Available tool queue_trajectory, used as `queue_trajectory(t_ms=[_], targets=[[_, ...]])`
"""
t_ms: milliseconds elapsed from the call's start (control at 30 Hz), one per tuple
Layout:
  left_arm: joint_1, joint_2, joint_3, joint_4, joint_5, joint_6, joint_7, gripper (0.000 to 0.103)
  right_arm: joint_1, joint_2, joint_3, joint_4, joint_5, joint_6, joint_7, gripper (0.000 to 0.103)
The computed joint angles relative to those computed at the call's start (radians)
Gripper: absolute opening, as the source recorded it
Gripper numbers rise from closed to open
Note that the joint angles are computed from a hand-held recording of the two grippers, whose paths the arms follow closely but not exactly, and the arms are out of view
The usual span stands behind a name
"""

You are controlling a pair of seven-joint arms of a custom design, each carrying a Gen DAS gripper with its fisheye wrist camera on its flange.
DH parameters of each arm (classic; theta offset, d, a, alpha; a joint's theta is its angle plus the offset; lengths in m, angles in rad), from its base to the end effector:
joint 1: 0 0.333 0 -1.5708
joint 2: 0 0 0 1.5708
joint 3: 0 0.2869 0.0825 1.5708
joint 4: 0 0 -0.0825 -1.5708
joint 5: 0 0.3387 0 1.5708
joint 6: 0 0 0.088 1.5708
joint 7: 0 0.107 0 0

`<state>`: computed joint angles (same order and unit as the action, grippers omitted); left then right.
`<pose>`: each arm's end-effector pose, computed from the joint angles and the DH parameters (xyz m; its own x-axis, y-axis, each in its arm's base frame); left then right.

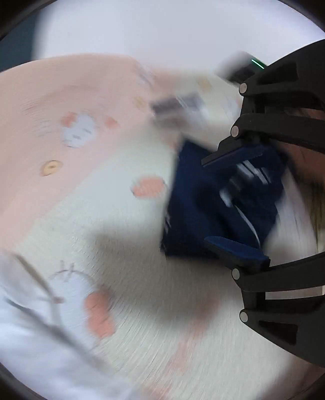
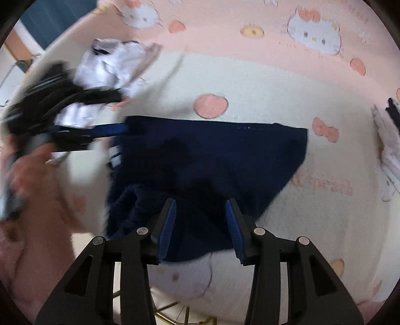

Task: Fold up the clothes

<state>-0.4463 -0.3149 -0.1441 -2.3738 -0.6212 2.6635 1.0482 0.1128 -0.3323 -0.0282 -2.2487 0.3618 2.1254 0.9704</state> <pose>0.3879 -0.2449 0.5018 0.2475 -0.7330 0.6337 -0.8925 -0.4270 -0.1453 0.4375 0.0520 0.5104 0.5208 -0.8336 -0.1838 -0.8302 -0.4446 -0.3362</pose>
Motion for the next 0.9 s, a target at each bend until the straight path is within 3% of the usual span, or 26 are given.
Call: queue_trajectory(t_ms=[167, 333, 433, 500, 567, 633, 700, 800, 900], targets=[[0.074, 0.053, -0.133, 0.147, 0.484, -0.196, -0.069, 0.054, -0.006, 0.083, 0.012, 0.032, -0.007, 0.097, 0.091, 0.04], [0.02, 0.183, -0.129, 0.256, 0.483, -0.184, 0.077, 0.051, -0.033, 0.082, -0.025, 0.051, 0.024, 0.103, 0.134, 0.041], [0.029, 0.236, -0.135, 0.281, 0.503, -0.183, 0.088, 0.046, -0.045, 0.044, -0.059, 0.058, 0.071, 0.041, 0.085, 0.041], [0.043, 0.261, -0.133, 0.283, 0.498, -0.166, 0.059, 0.041, -0.051, 0.016, -0.078, 0.061, 0.104, -0.015, 0.04, 0.046], [0.056, 0.266, -0.132, 0.268, 0.492, -0.128, 0.028, 0.038, -0.052, -0.006, -0.09, 0.064, 0.126, -0.079, -0.018, 0.058], [0.066, 0.269, -0.13, 0.255, 0.484, -0.094, 0.002, 0.036, -0.051, -0.022, -0.083, 0.055, 0.126, -0.105, -0.069, 0.059], [0.064, 0.262, -0.127, 0.242, 0.41, -0.078, 0.057, 0.034, -0.05, -0.025, -0.056, 0.034, 0.102, -0.074, -0.091, 0.063], [0.049, 0.253, -0.117, 0.232, 0.207, -0.067, 0.232, 0.037, -0.04, 0.004, -0.022, 0.011, 0.077, 0.003, -0.085, 0.065], [0.046, 0.261, -0.132, 0.252, 0.25, -0.085, 0.258, 0.038, -0.019, 0.042, -0.018, 0.021, 0.087, 0.028, -0.102, 0.058]])
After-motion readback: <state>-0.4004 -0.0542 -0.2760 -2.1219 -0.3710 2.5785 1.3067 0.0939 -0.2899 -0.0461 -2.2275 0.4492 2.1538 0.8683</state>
